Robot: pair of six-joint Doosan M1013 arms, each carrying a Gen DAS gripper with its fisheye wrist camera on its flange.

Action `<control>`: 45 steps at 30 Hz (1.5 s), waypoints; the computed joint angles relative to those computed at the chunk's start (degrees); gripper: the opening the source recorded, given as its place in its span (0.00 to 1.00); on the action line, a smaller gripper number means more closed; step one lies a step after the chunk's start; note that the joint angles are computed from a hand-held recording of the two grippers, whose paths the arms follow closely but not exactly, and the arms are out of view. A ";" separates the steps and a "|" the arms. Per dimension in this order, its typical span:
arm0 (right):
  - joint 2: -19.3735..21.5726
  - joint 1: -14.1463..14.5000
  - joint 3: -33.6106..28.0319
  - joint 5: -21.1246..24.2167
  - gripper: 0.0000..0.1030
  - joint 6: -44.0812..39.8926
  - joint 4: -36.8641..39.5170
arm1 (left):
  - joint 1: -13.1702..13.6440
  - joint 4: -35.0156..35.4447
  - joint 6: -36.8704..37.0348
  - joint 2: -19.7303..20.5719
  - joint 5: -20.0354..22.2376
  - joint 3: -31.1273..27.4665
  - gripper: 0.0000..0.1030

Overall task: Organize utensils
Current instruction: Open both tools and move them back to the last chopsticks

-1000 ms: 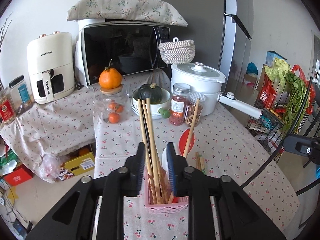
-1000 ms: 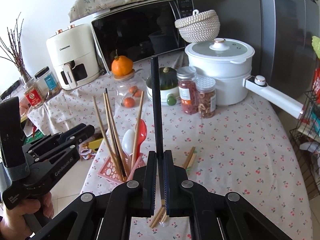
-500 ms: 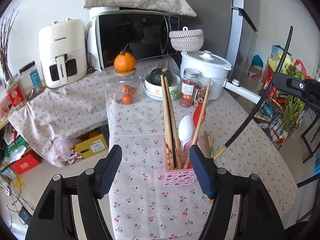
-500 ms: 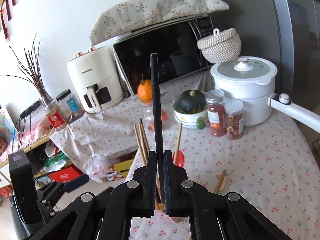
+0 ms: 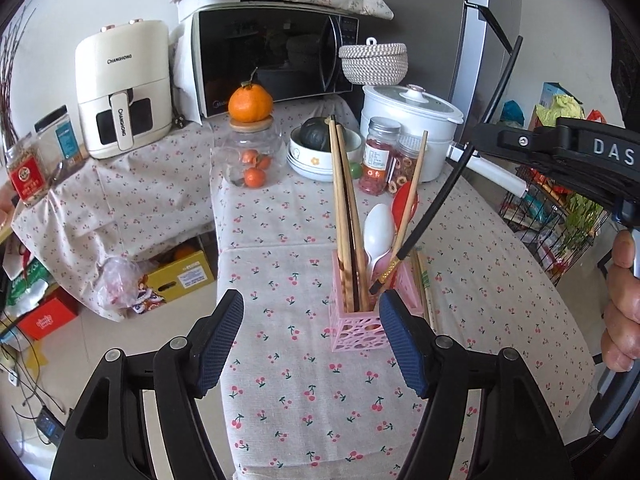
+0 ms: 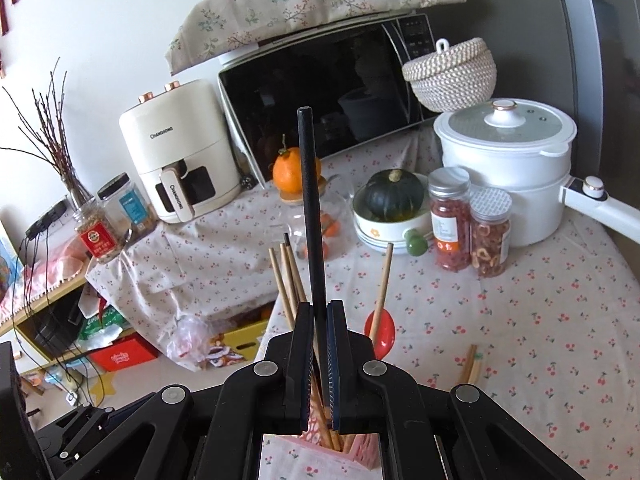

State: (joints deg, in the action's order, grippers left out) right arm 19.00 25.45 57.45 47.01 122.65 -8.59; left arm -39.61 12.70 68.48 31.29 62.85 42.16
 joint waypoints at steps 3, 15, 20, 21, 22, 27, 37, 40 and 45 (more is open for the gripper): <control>1.17 -0.50 -1.30 2.44 0.04 -1.68 3.41 | -0.08 0.11 0.29 -0.06 -0.05 0.10 0.71; 2.82 -1.40 -2.00 4.96 0.13 -3.73 8.45 | -0.31 0.15 0.89 0.39 0.72 -0.41 0.71; 2.07 -1.16 -1.13 4.49 0.46 -2.27 5.15 | -0.18 -1.09 0.76 0.69 1.19 -0.76 0.72; 1.82 -1.13 -0.84 4.33 0.52 -2.12 4.45 | -0.12 -1.53 0.68 0.68 1.09 -0.66 0.74; 1.48 -1.15 -0.41 4.03 0.55 -1.96 3.97 | -0.08 -1.79 0.48 0.60 0.83 -0.39 0.76; -0.73 -1.34 3.03 2.07 0.83 1.37 -1.19 | 0.01 -2.12 -0.18 0.75 1.37 0.16 0.80; -0.89 -2.88 9.79 6.48 0.90 4.71 -11.47 | 0.28 -2.48 -3.97 0.66 -1.05 2.26 0.81; 0.07 -3.56 10.42 8.33 0.90 2.83 -10.41 | 0.19 -2.40 -4.18 1.23 -0.37 1.70 0.81; 2.47 -4.31 8.95 12.14 0.90 0.26 -7.27 | 0.20 -3.12 -3.93 2.03 0.92 0.36 0.81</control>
State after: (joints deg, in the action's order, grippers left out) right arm 21.47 21.14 66.40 59.15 122.90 -15.86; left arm -39.40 9.58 64.54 33.32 63.78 42.51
